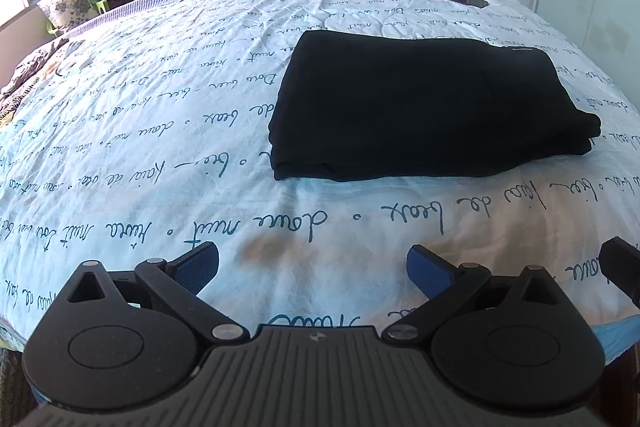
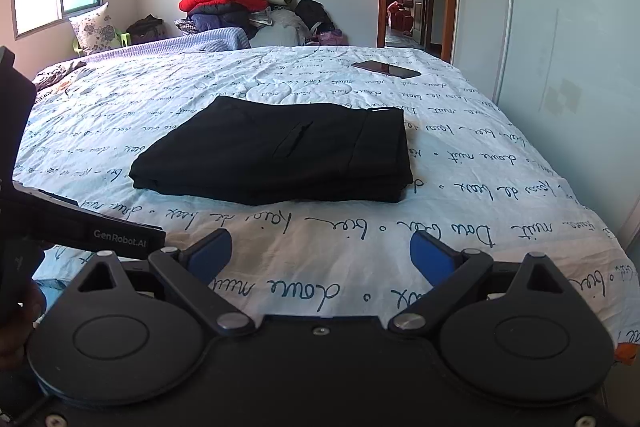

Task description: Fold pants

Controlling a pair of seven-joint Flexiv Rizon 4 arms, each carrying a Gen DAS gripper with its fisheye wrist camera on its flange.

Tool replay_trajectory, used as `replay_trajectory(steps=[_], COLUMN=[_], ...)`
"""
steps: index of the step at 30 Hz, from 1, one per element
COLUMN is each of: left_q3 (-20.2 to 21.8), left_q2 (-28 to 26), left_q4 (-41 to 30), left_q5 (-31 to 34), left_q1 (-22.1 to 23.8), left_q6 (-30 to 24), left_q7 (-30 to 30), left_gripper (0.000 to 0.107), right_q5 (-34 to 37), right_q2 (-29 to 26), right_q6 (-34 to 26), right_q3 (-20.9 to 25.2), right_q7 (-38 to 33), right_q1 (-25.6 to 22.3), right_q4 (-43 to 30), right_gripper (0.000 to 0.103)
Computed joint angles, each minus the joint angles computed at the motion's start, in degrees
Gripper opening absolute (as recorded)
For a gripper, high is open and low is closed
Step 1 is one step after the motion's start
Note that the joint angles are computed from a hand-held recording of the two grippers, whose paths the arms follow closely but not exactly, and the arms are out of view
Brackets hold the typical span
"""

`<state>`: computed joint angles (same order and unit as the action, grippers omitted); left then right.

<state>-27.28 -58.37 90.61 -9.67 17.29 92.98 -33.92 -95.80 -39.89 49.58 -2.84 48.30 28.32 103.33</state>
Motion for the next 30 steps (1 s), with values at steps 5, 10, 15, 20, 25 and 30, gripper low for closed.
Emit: replay_trajectory(steps=[5, 10, 15, 20, 25, 30], left_q3=[0.0, 0.0, 0.0, 0.0, 0.0, 0.1], left_q2=[0.0, -0.1, -0.1, -0.3, -0.3, -0.3], left_q4=[0.0, -0.1, -0.2, -0.4, -0.4, -0.4], left_q5=[0.0, 0.1, 0.0, -0.1, -0.1, -0.1], left_q1=[0.1, 0.1, 0.0, 0.2, 0.2, 0.2], left_q6=[0.0, -0.1, -0.1, -0.2, -0.2, -0.1], left_q7=[0.0, 0.0, -0.1, -0.1, -0.1, -0.2], left_gripper=[0.102, 0.102, 0.102, 0.102, 0.102, 0.102], right_q5=[0.1, 1.0, 2.4, 2.8, 3.0, 3.0], right_q2=[-0.3, -0.6, -0.7, -0.6, -0.7, -0.7], right_q6=[0.2, 0.0, -2.0, -2.2, -2.1, -2.0], right_q3=[0.0, -0.2, -0.4, -0.6, -0.5, -0.6], right_q7=[-0.9, -2.1, -4.1, -4.9, -5.2, -5.1], right_q1=[0.0, 0.3, 1.3, 1.7, 1.7, 1.8], right_q4=[-0.2, -0.5, -0.5, -0.5, -0.5, -0.6], right_gripper=[0.097, 0.097, 0.097, 0.097, 0.097, 0.097])
